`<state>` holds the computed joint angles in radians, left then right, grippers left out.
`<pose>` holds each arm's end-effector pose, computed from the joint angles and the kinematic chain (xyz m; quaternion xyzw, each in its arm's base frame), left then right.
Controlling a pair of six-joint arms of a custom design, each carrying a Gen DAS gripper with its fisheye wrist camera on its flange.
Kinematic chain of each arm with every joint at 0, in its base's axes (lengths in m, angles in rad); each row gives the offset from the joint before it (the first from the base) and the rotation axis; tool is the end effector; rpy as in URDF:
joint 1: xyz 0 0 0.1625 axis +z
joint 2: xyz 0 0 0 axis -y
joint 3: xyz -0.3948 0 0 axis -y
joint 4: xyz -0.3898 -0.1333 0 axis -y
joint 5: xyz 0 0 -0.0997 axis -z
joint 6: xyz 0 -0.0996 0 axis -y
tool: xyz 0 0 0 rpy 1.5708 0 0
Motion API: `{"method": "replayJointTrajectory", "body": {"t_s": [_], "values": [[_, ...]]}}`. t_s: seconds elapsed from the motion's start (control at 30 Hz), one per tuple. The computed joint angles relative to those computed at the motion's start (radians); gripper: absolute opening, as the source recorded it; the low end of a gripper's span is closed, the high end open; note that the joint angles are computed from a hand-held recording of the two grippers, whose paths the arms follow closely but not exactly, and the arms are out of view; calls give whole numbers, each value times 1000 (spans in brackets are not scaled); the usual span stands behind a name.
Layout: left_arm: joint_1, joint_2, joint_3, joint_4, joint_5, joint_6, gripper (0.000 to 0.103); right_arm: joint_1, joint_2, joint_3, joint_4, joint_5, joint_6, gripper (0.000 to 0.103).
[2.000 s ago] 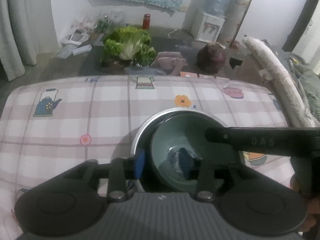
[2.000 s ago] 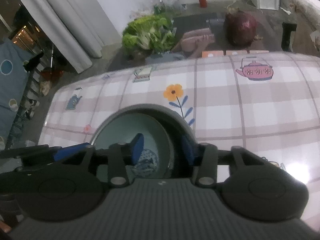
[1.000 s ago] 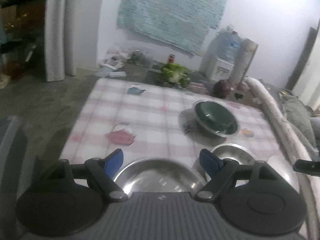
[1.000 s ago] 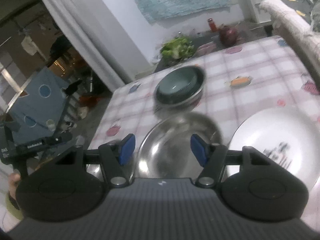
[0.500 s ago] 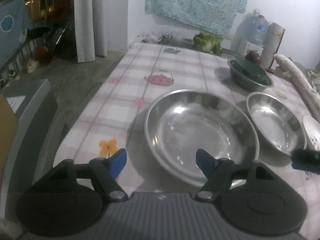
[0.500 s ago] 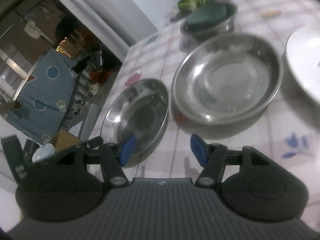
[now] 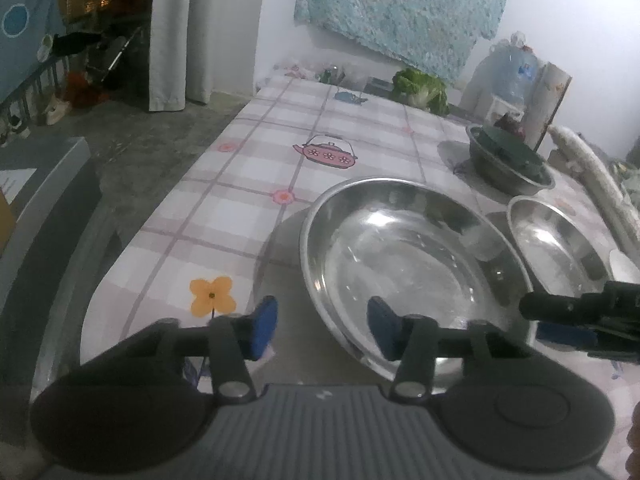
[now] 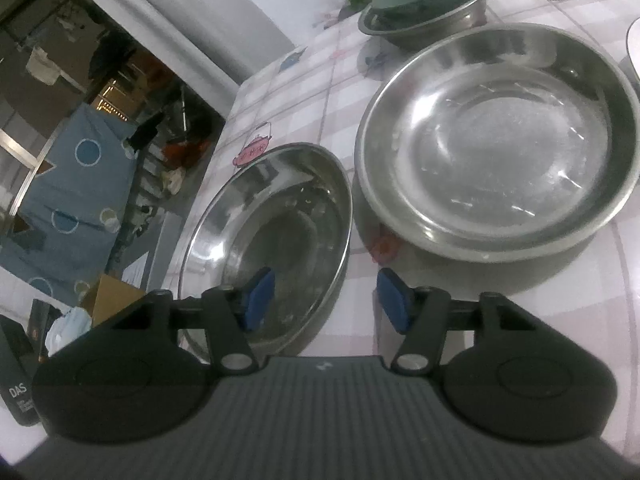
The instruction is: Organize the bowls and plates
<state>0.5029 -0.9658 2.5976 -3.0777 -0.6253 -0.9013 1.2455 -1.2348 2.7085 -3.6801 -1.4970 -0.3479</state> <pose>-0.1531 -0.3285 0.0279 0.1023 0.8831 -0.3478 0.2977 0.0351 -0.3360 0.1265 0.0223 -0.9491 0.3063 0.0701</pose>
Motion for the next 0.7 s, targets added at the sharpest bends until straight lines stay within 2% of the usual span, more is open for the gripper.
{"method": "replayJointTrajectory", "body": {"t_s": [0.03,0.07,0.13,0.33,0.5,0.7], "values": [[13,2,-11,5,-5,17,33,6,14,-7,-11,-7,4,51],[24,6,-17,-1,-9,32,30,12,23,-14,-15,-13,4,49],[42,10,-28,-5,-18,58,21,29,46,-33,-22,-34,5,39],[51,9,-47,43,-17,79,16,25,80,-57,-40,-28,7,16],[22,-40,-30,129,-42,46,17,24,55,-52,-5,-35,-13,15],[-51,-133,40,211,-119,-38,18,-16,-66,1,127,-13,-60,15]]}}
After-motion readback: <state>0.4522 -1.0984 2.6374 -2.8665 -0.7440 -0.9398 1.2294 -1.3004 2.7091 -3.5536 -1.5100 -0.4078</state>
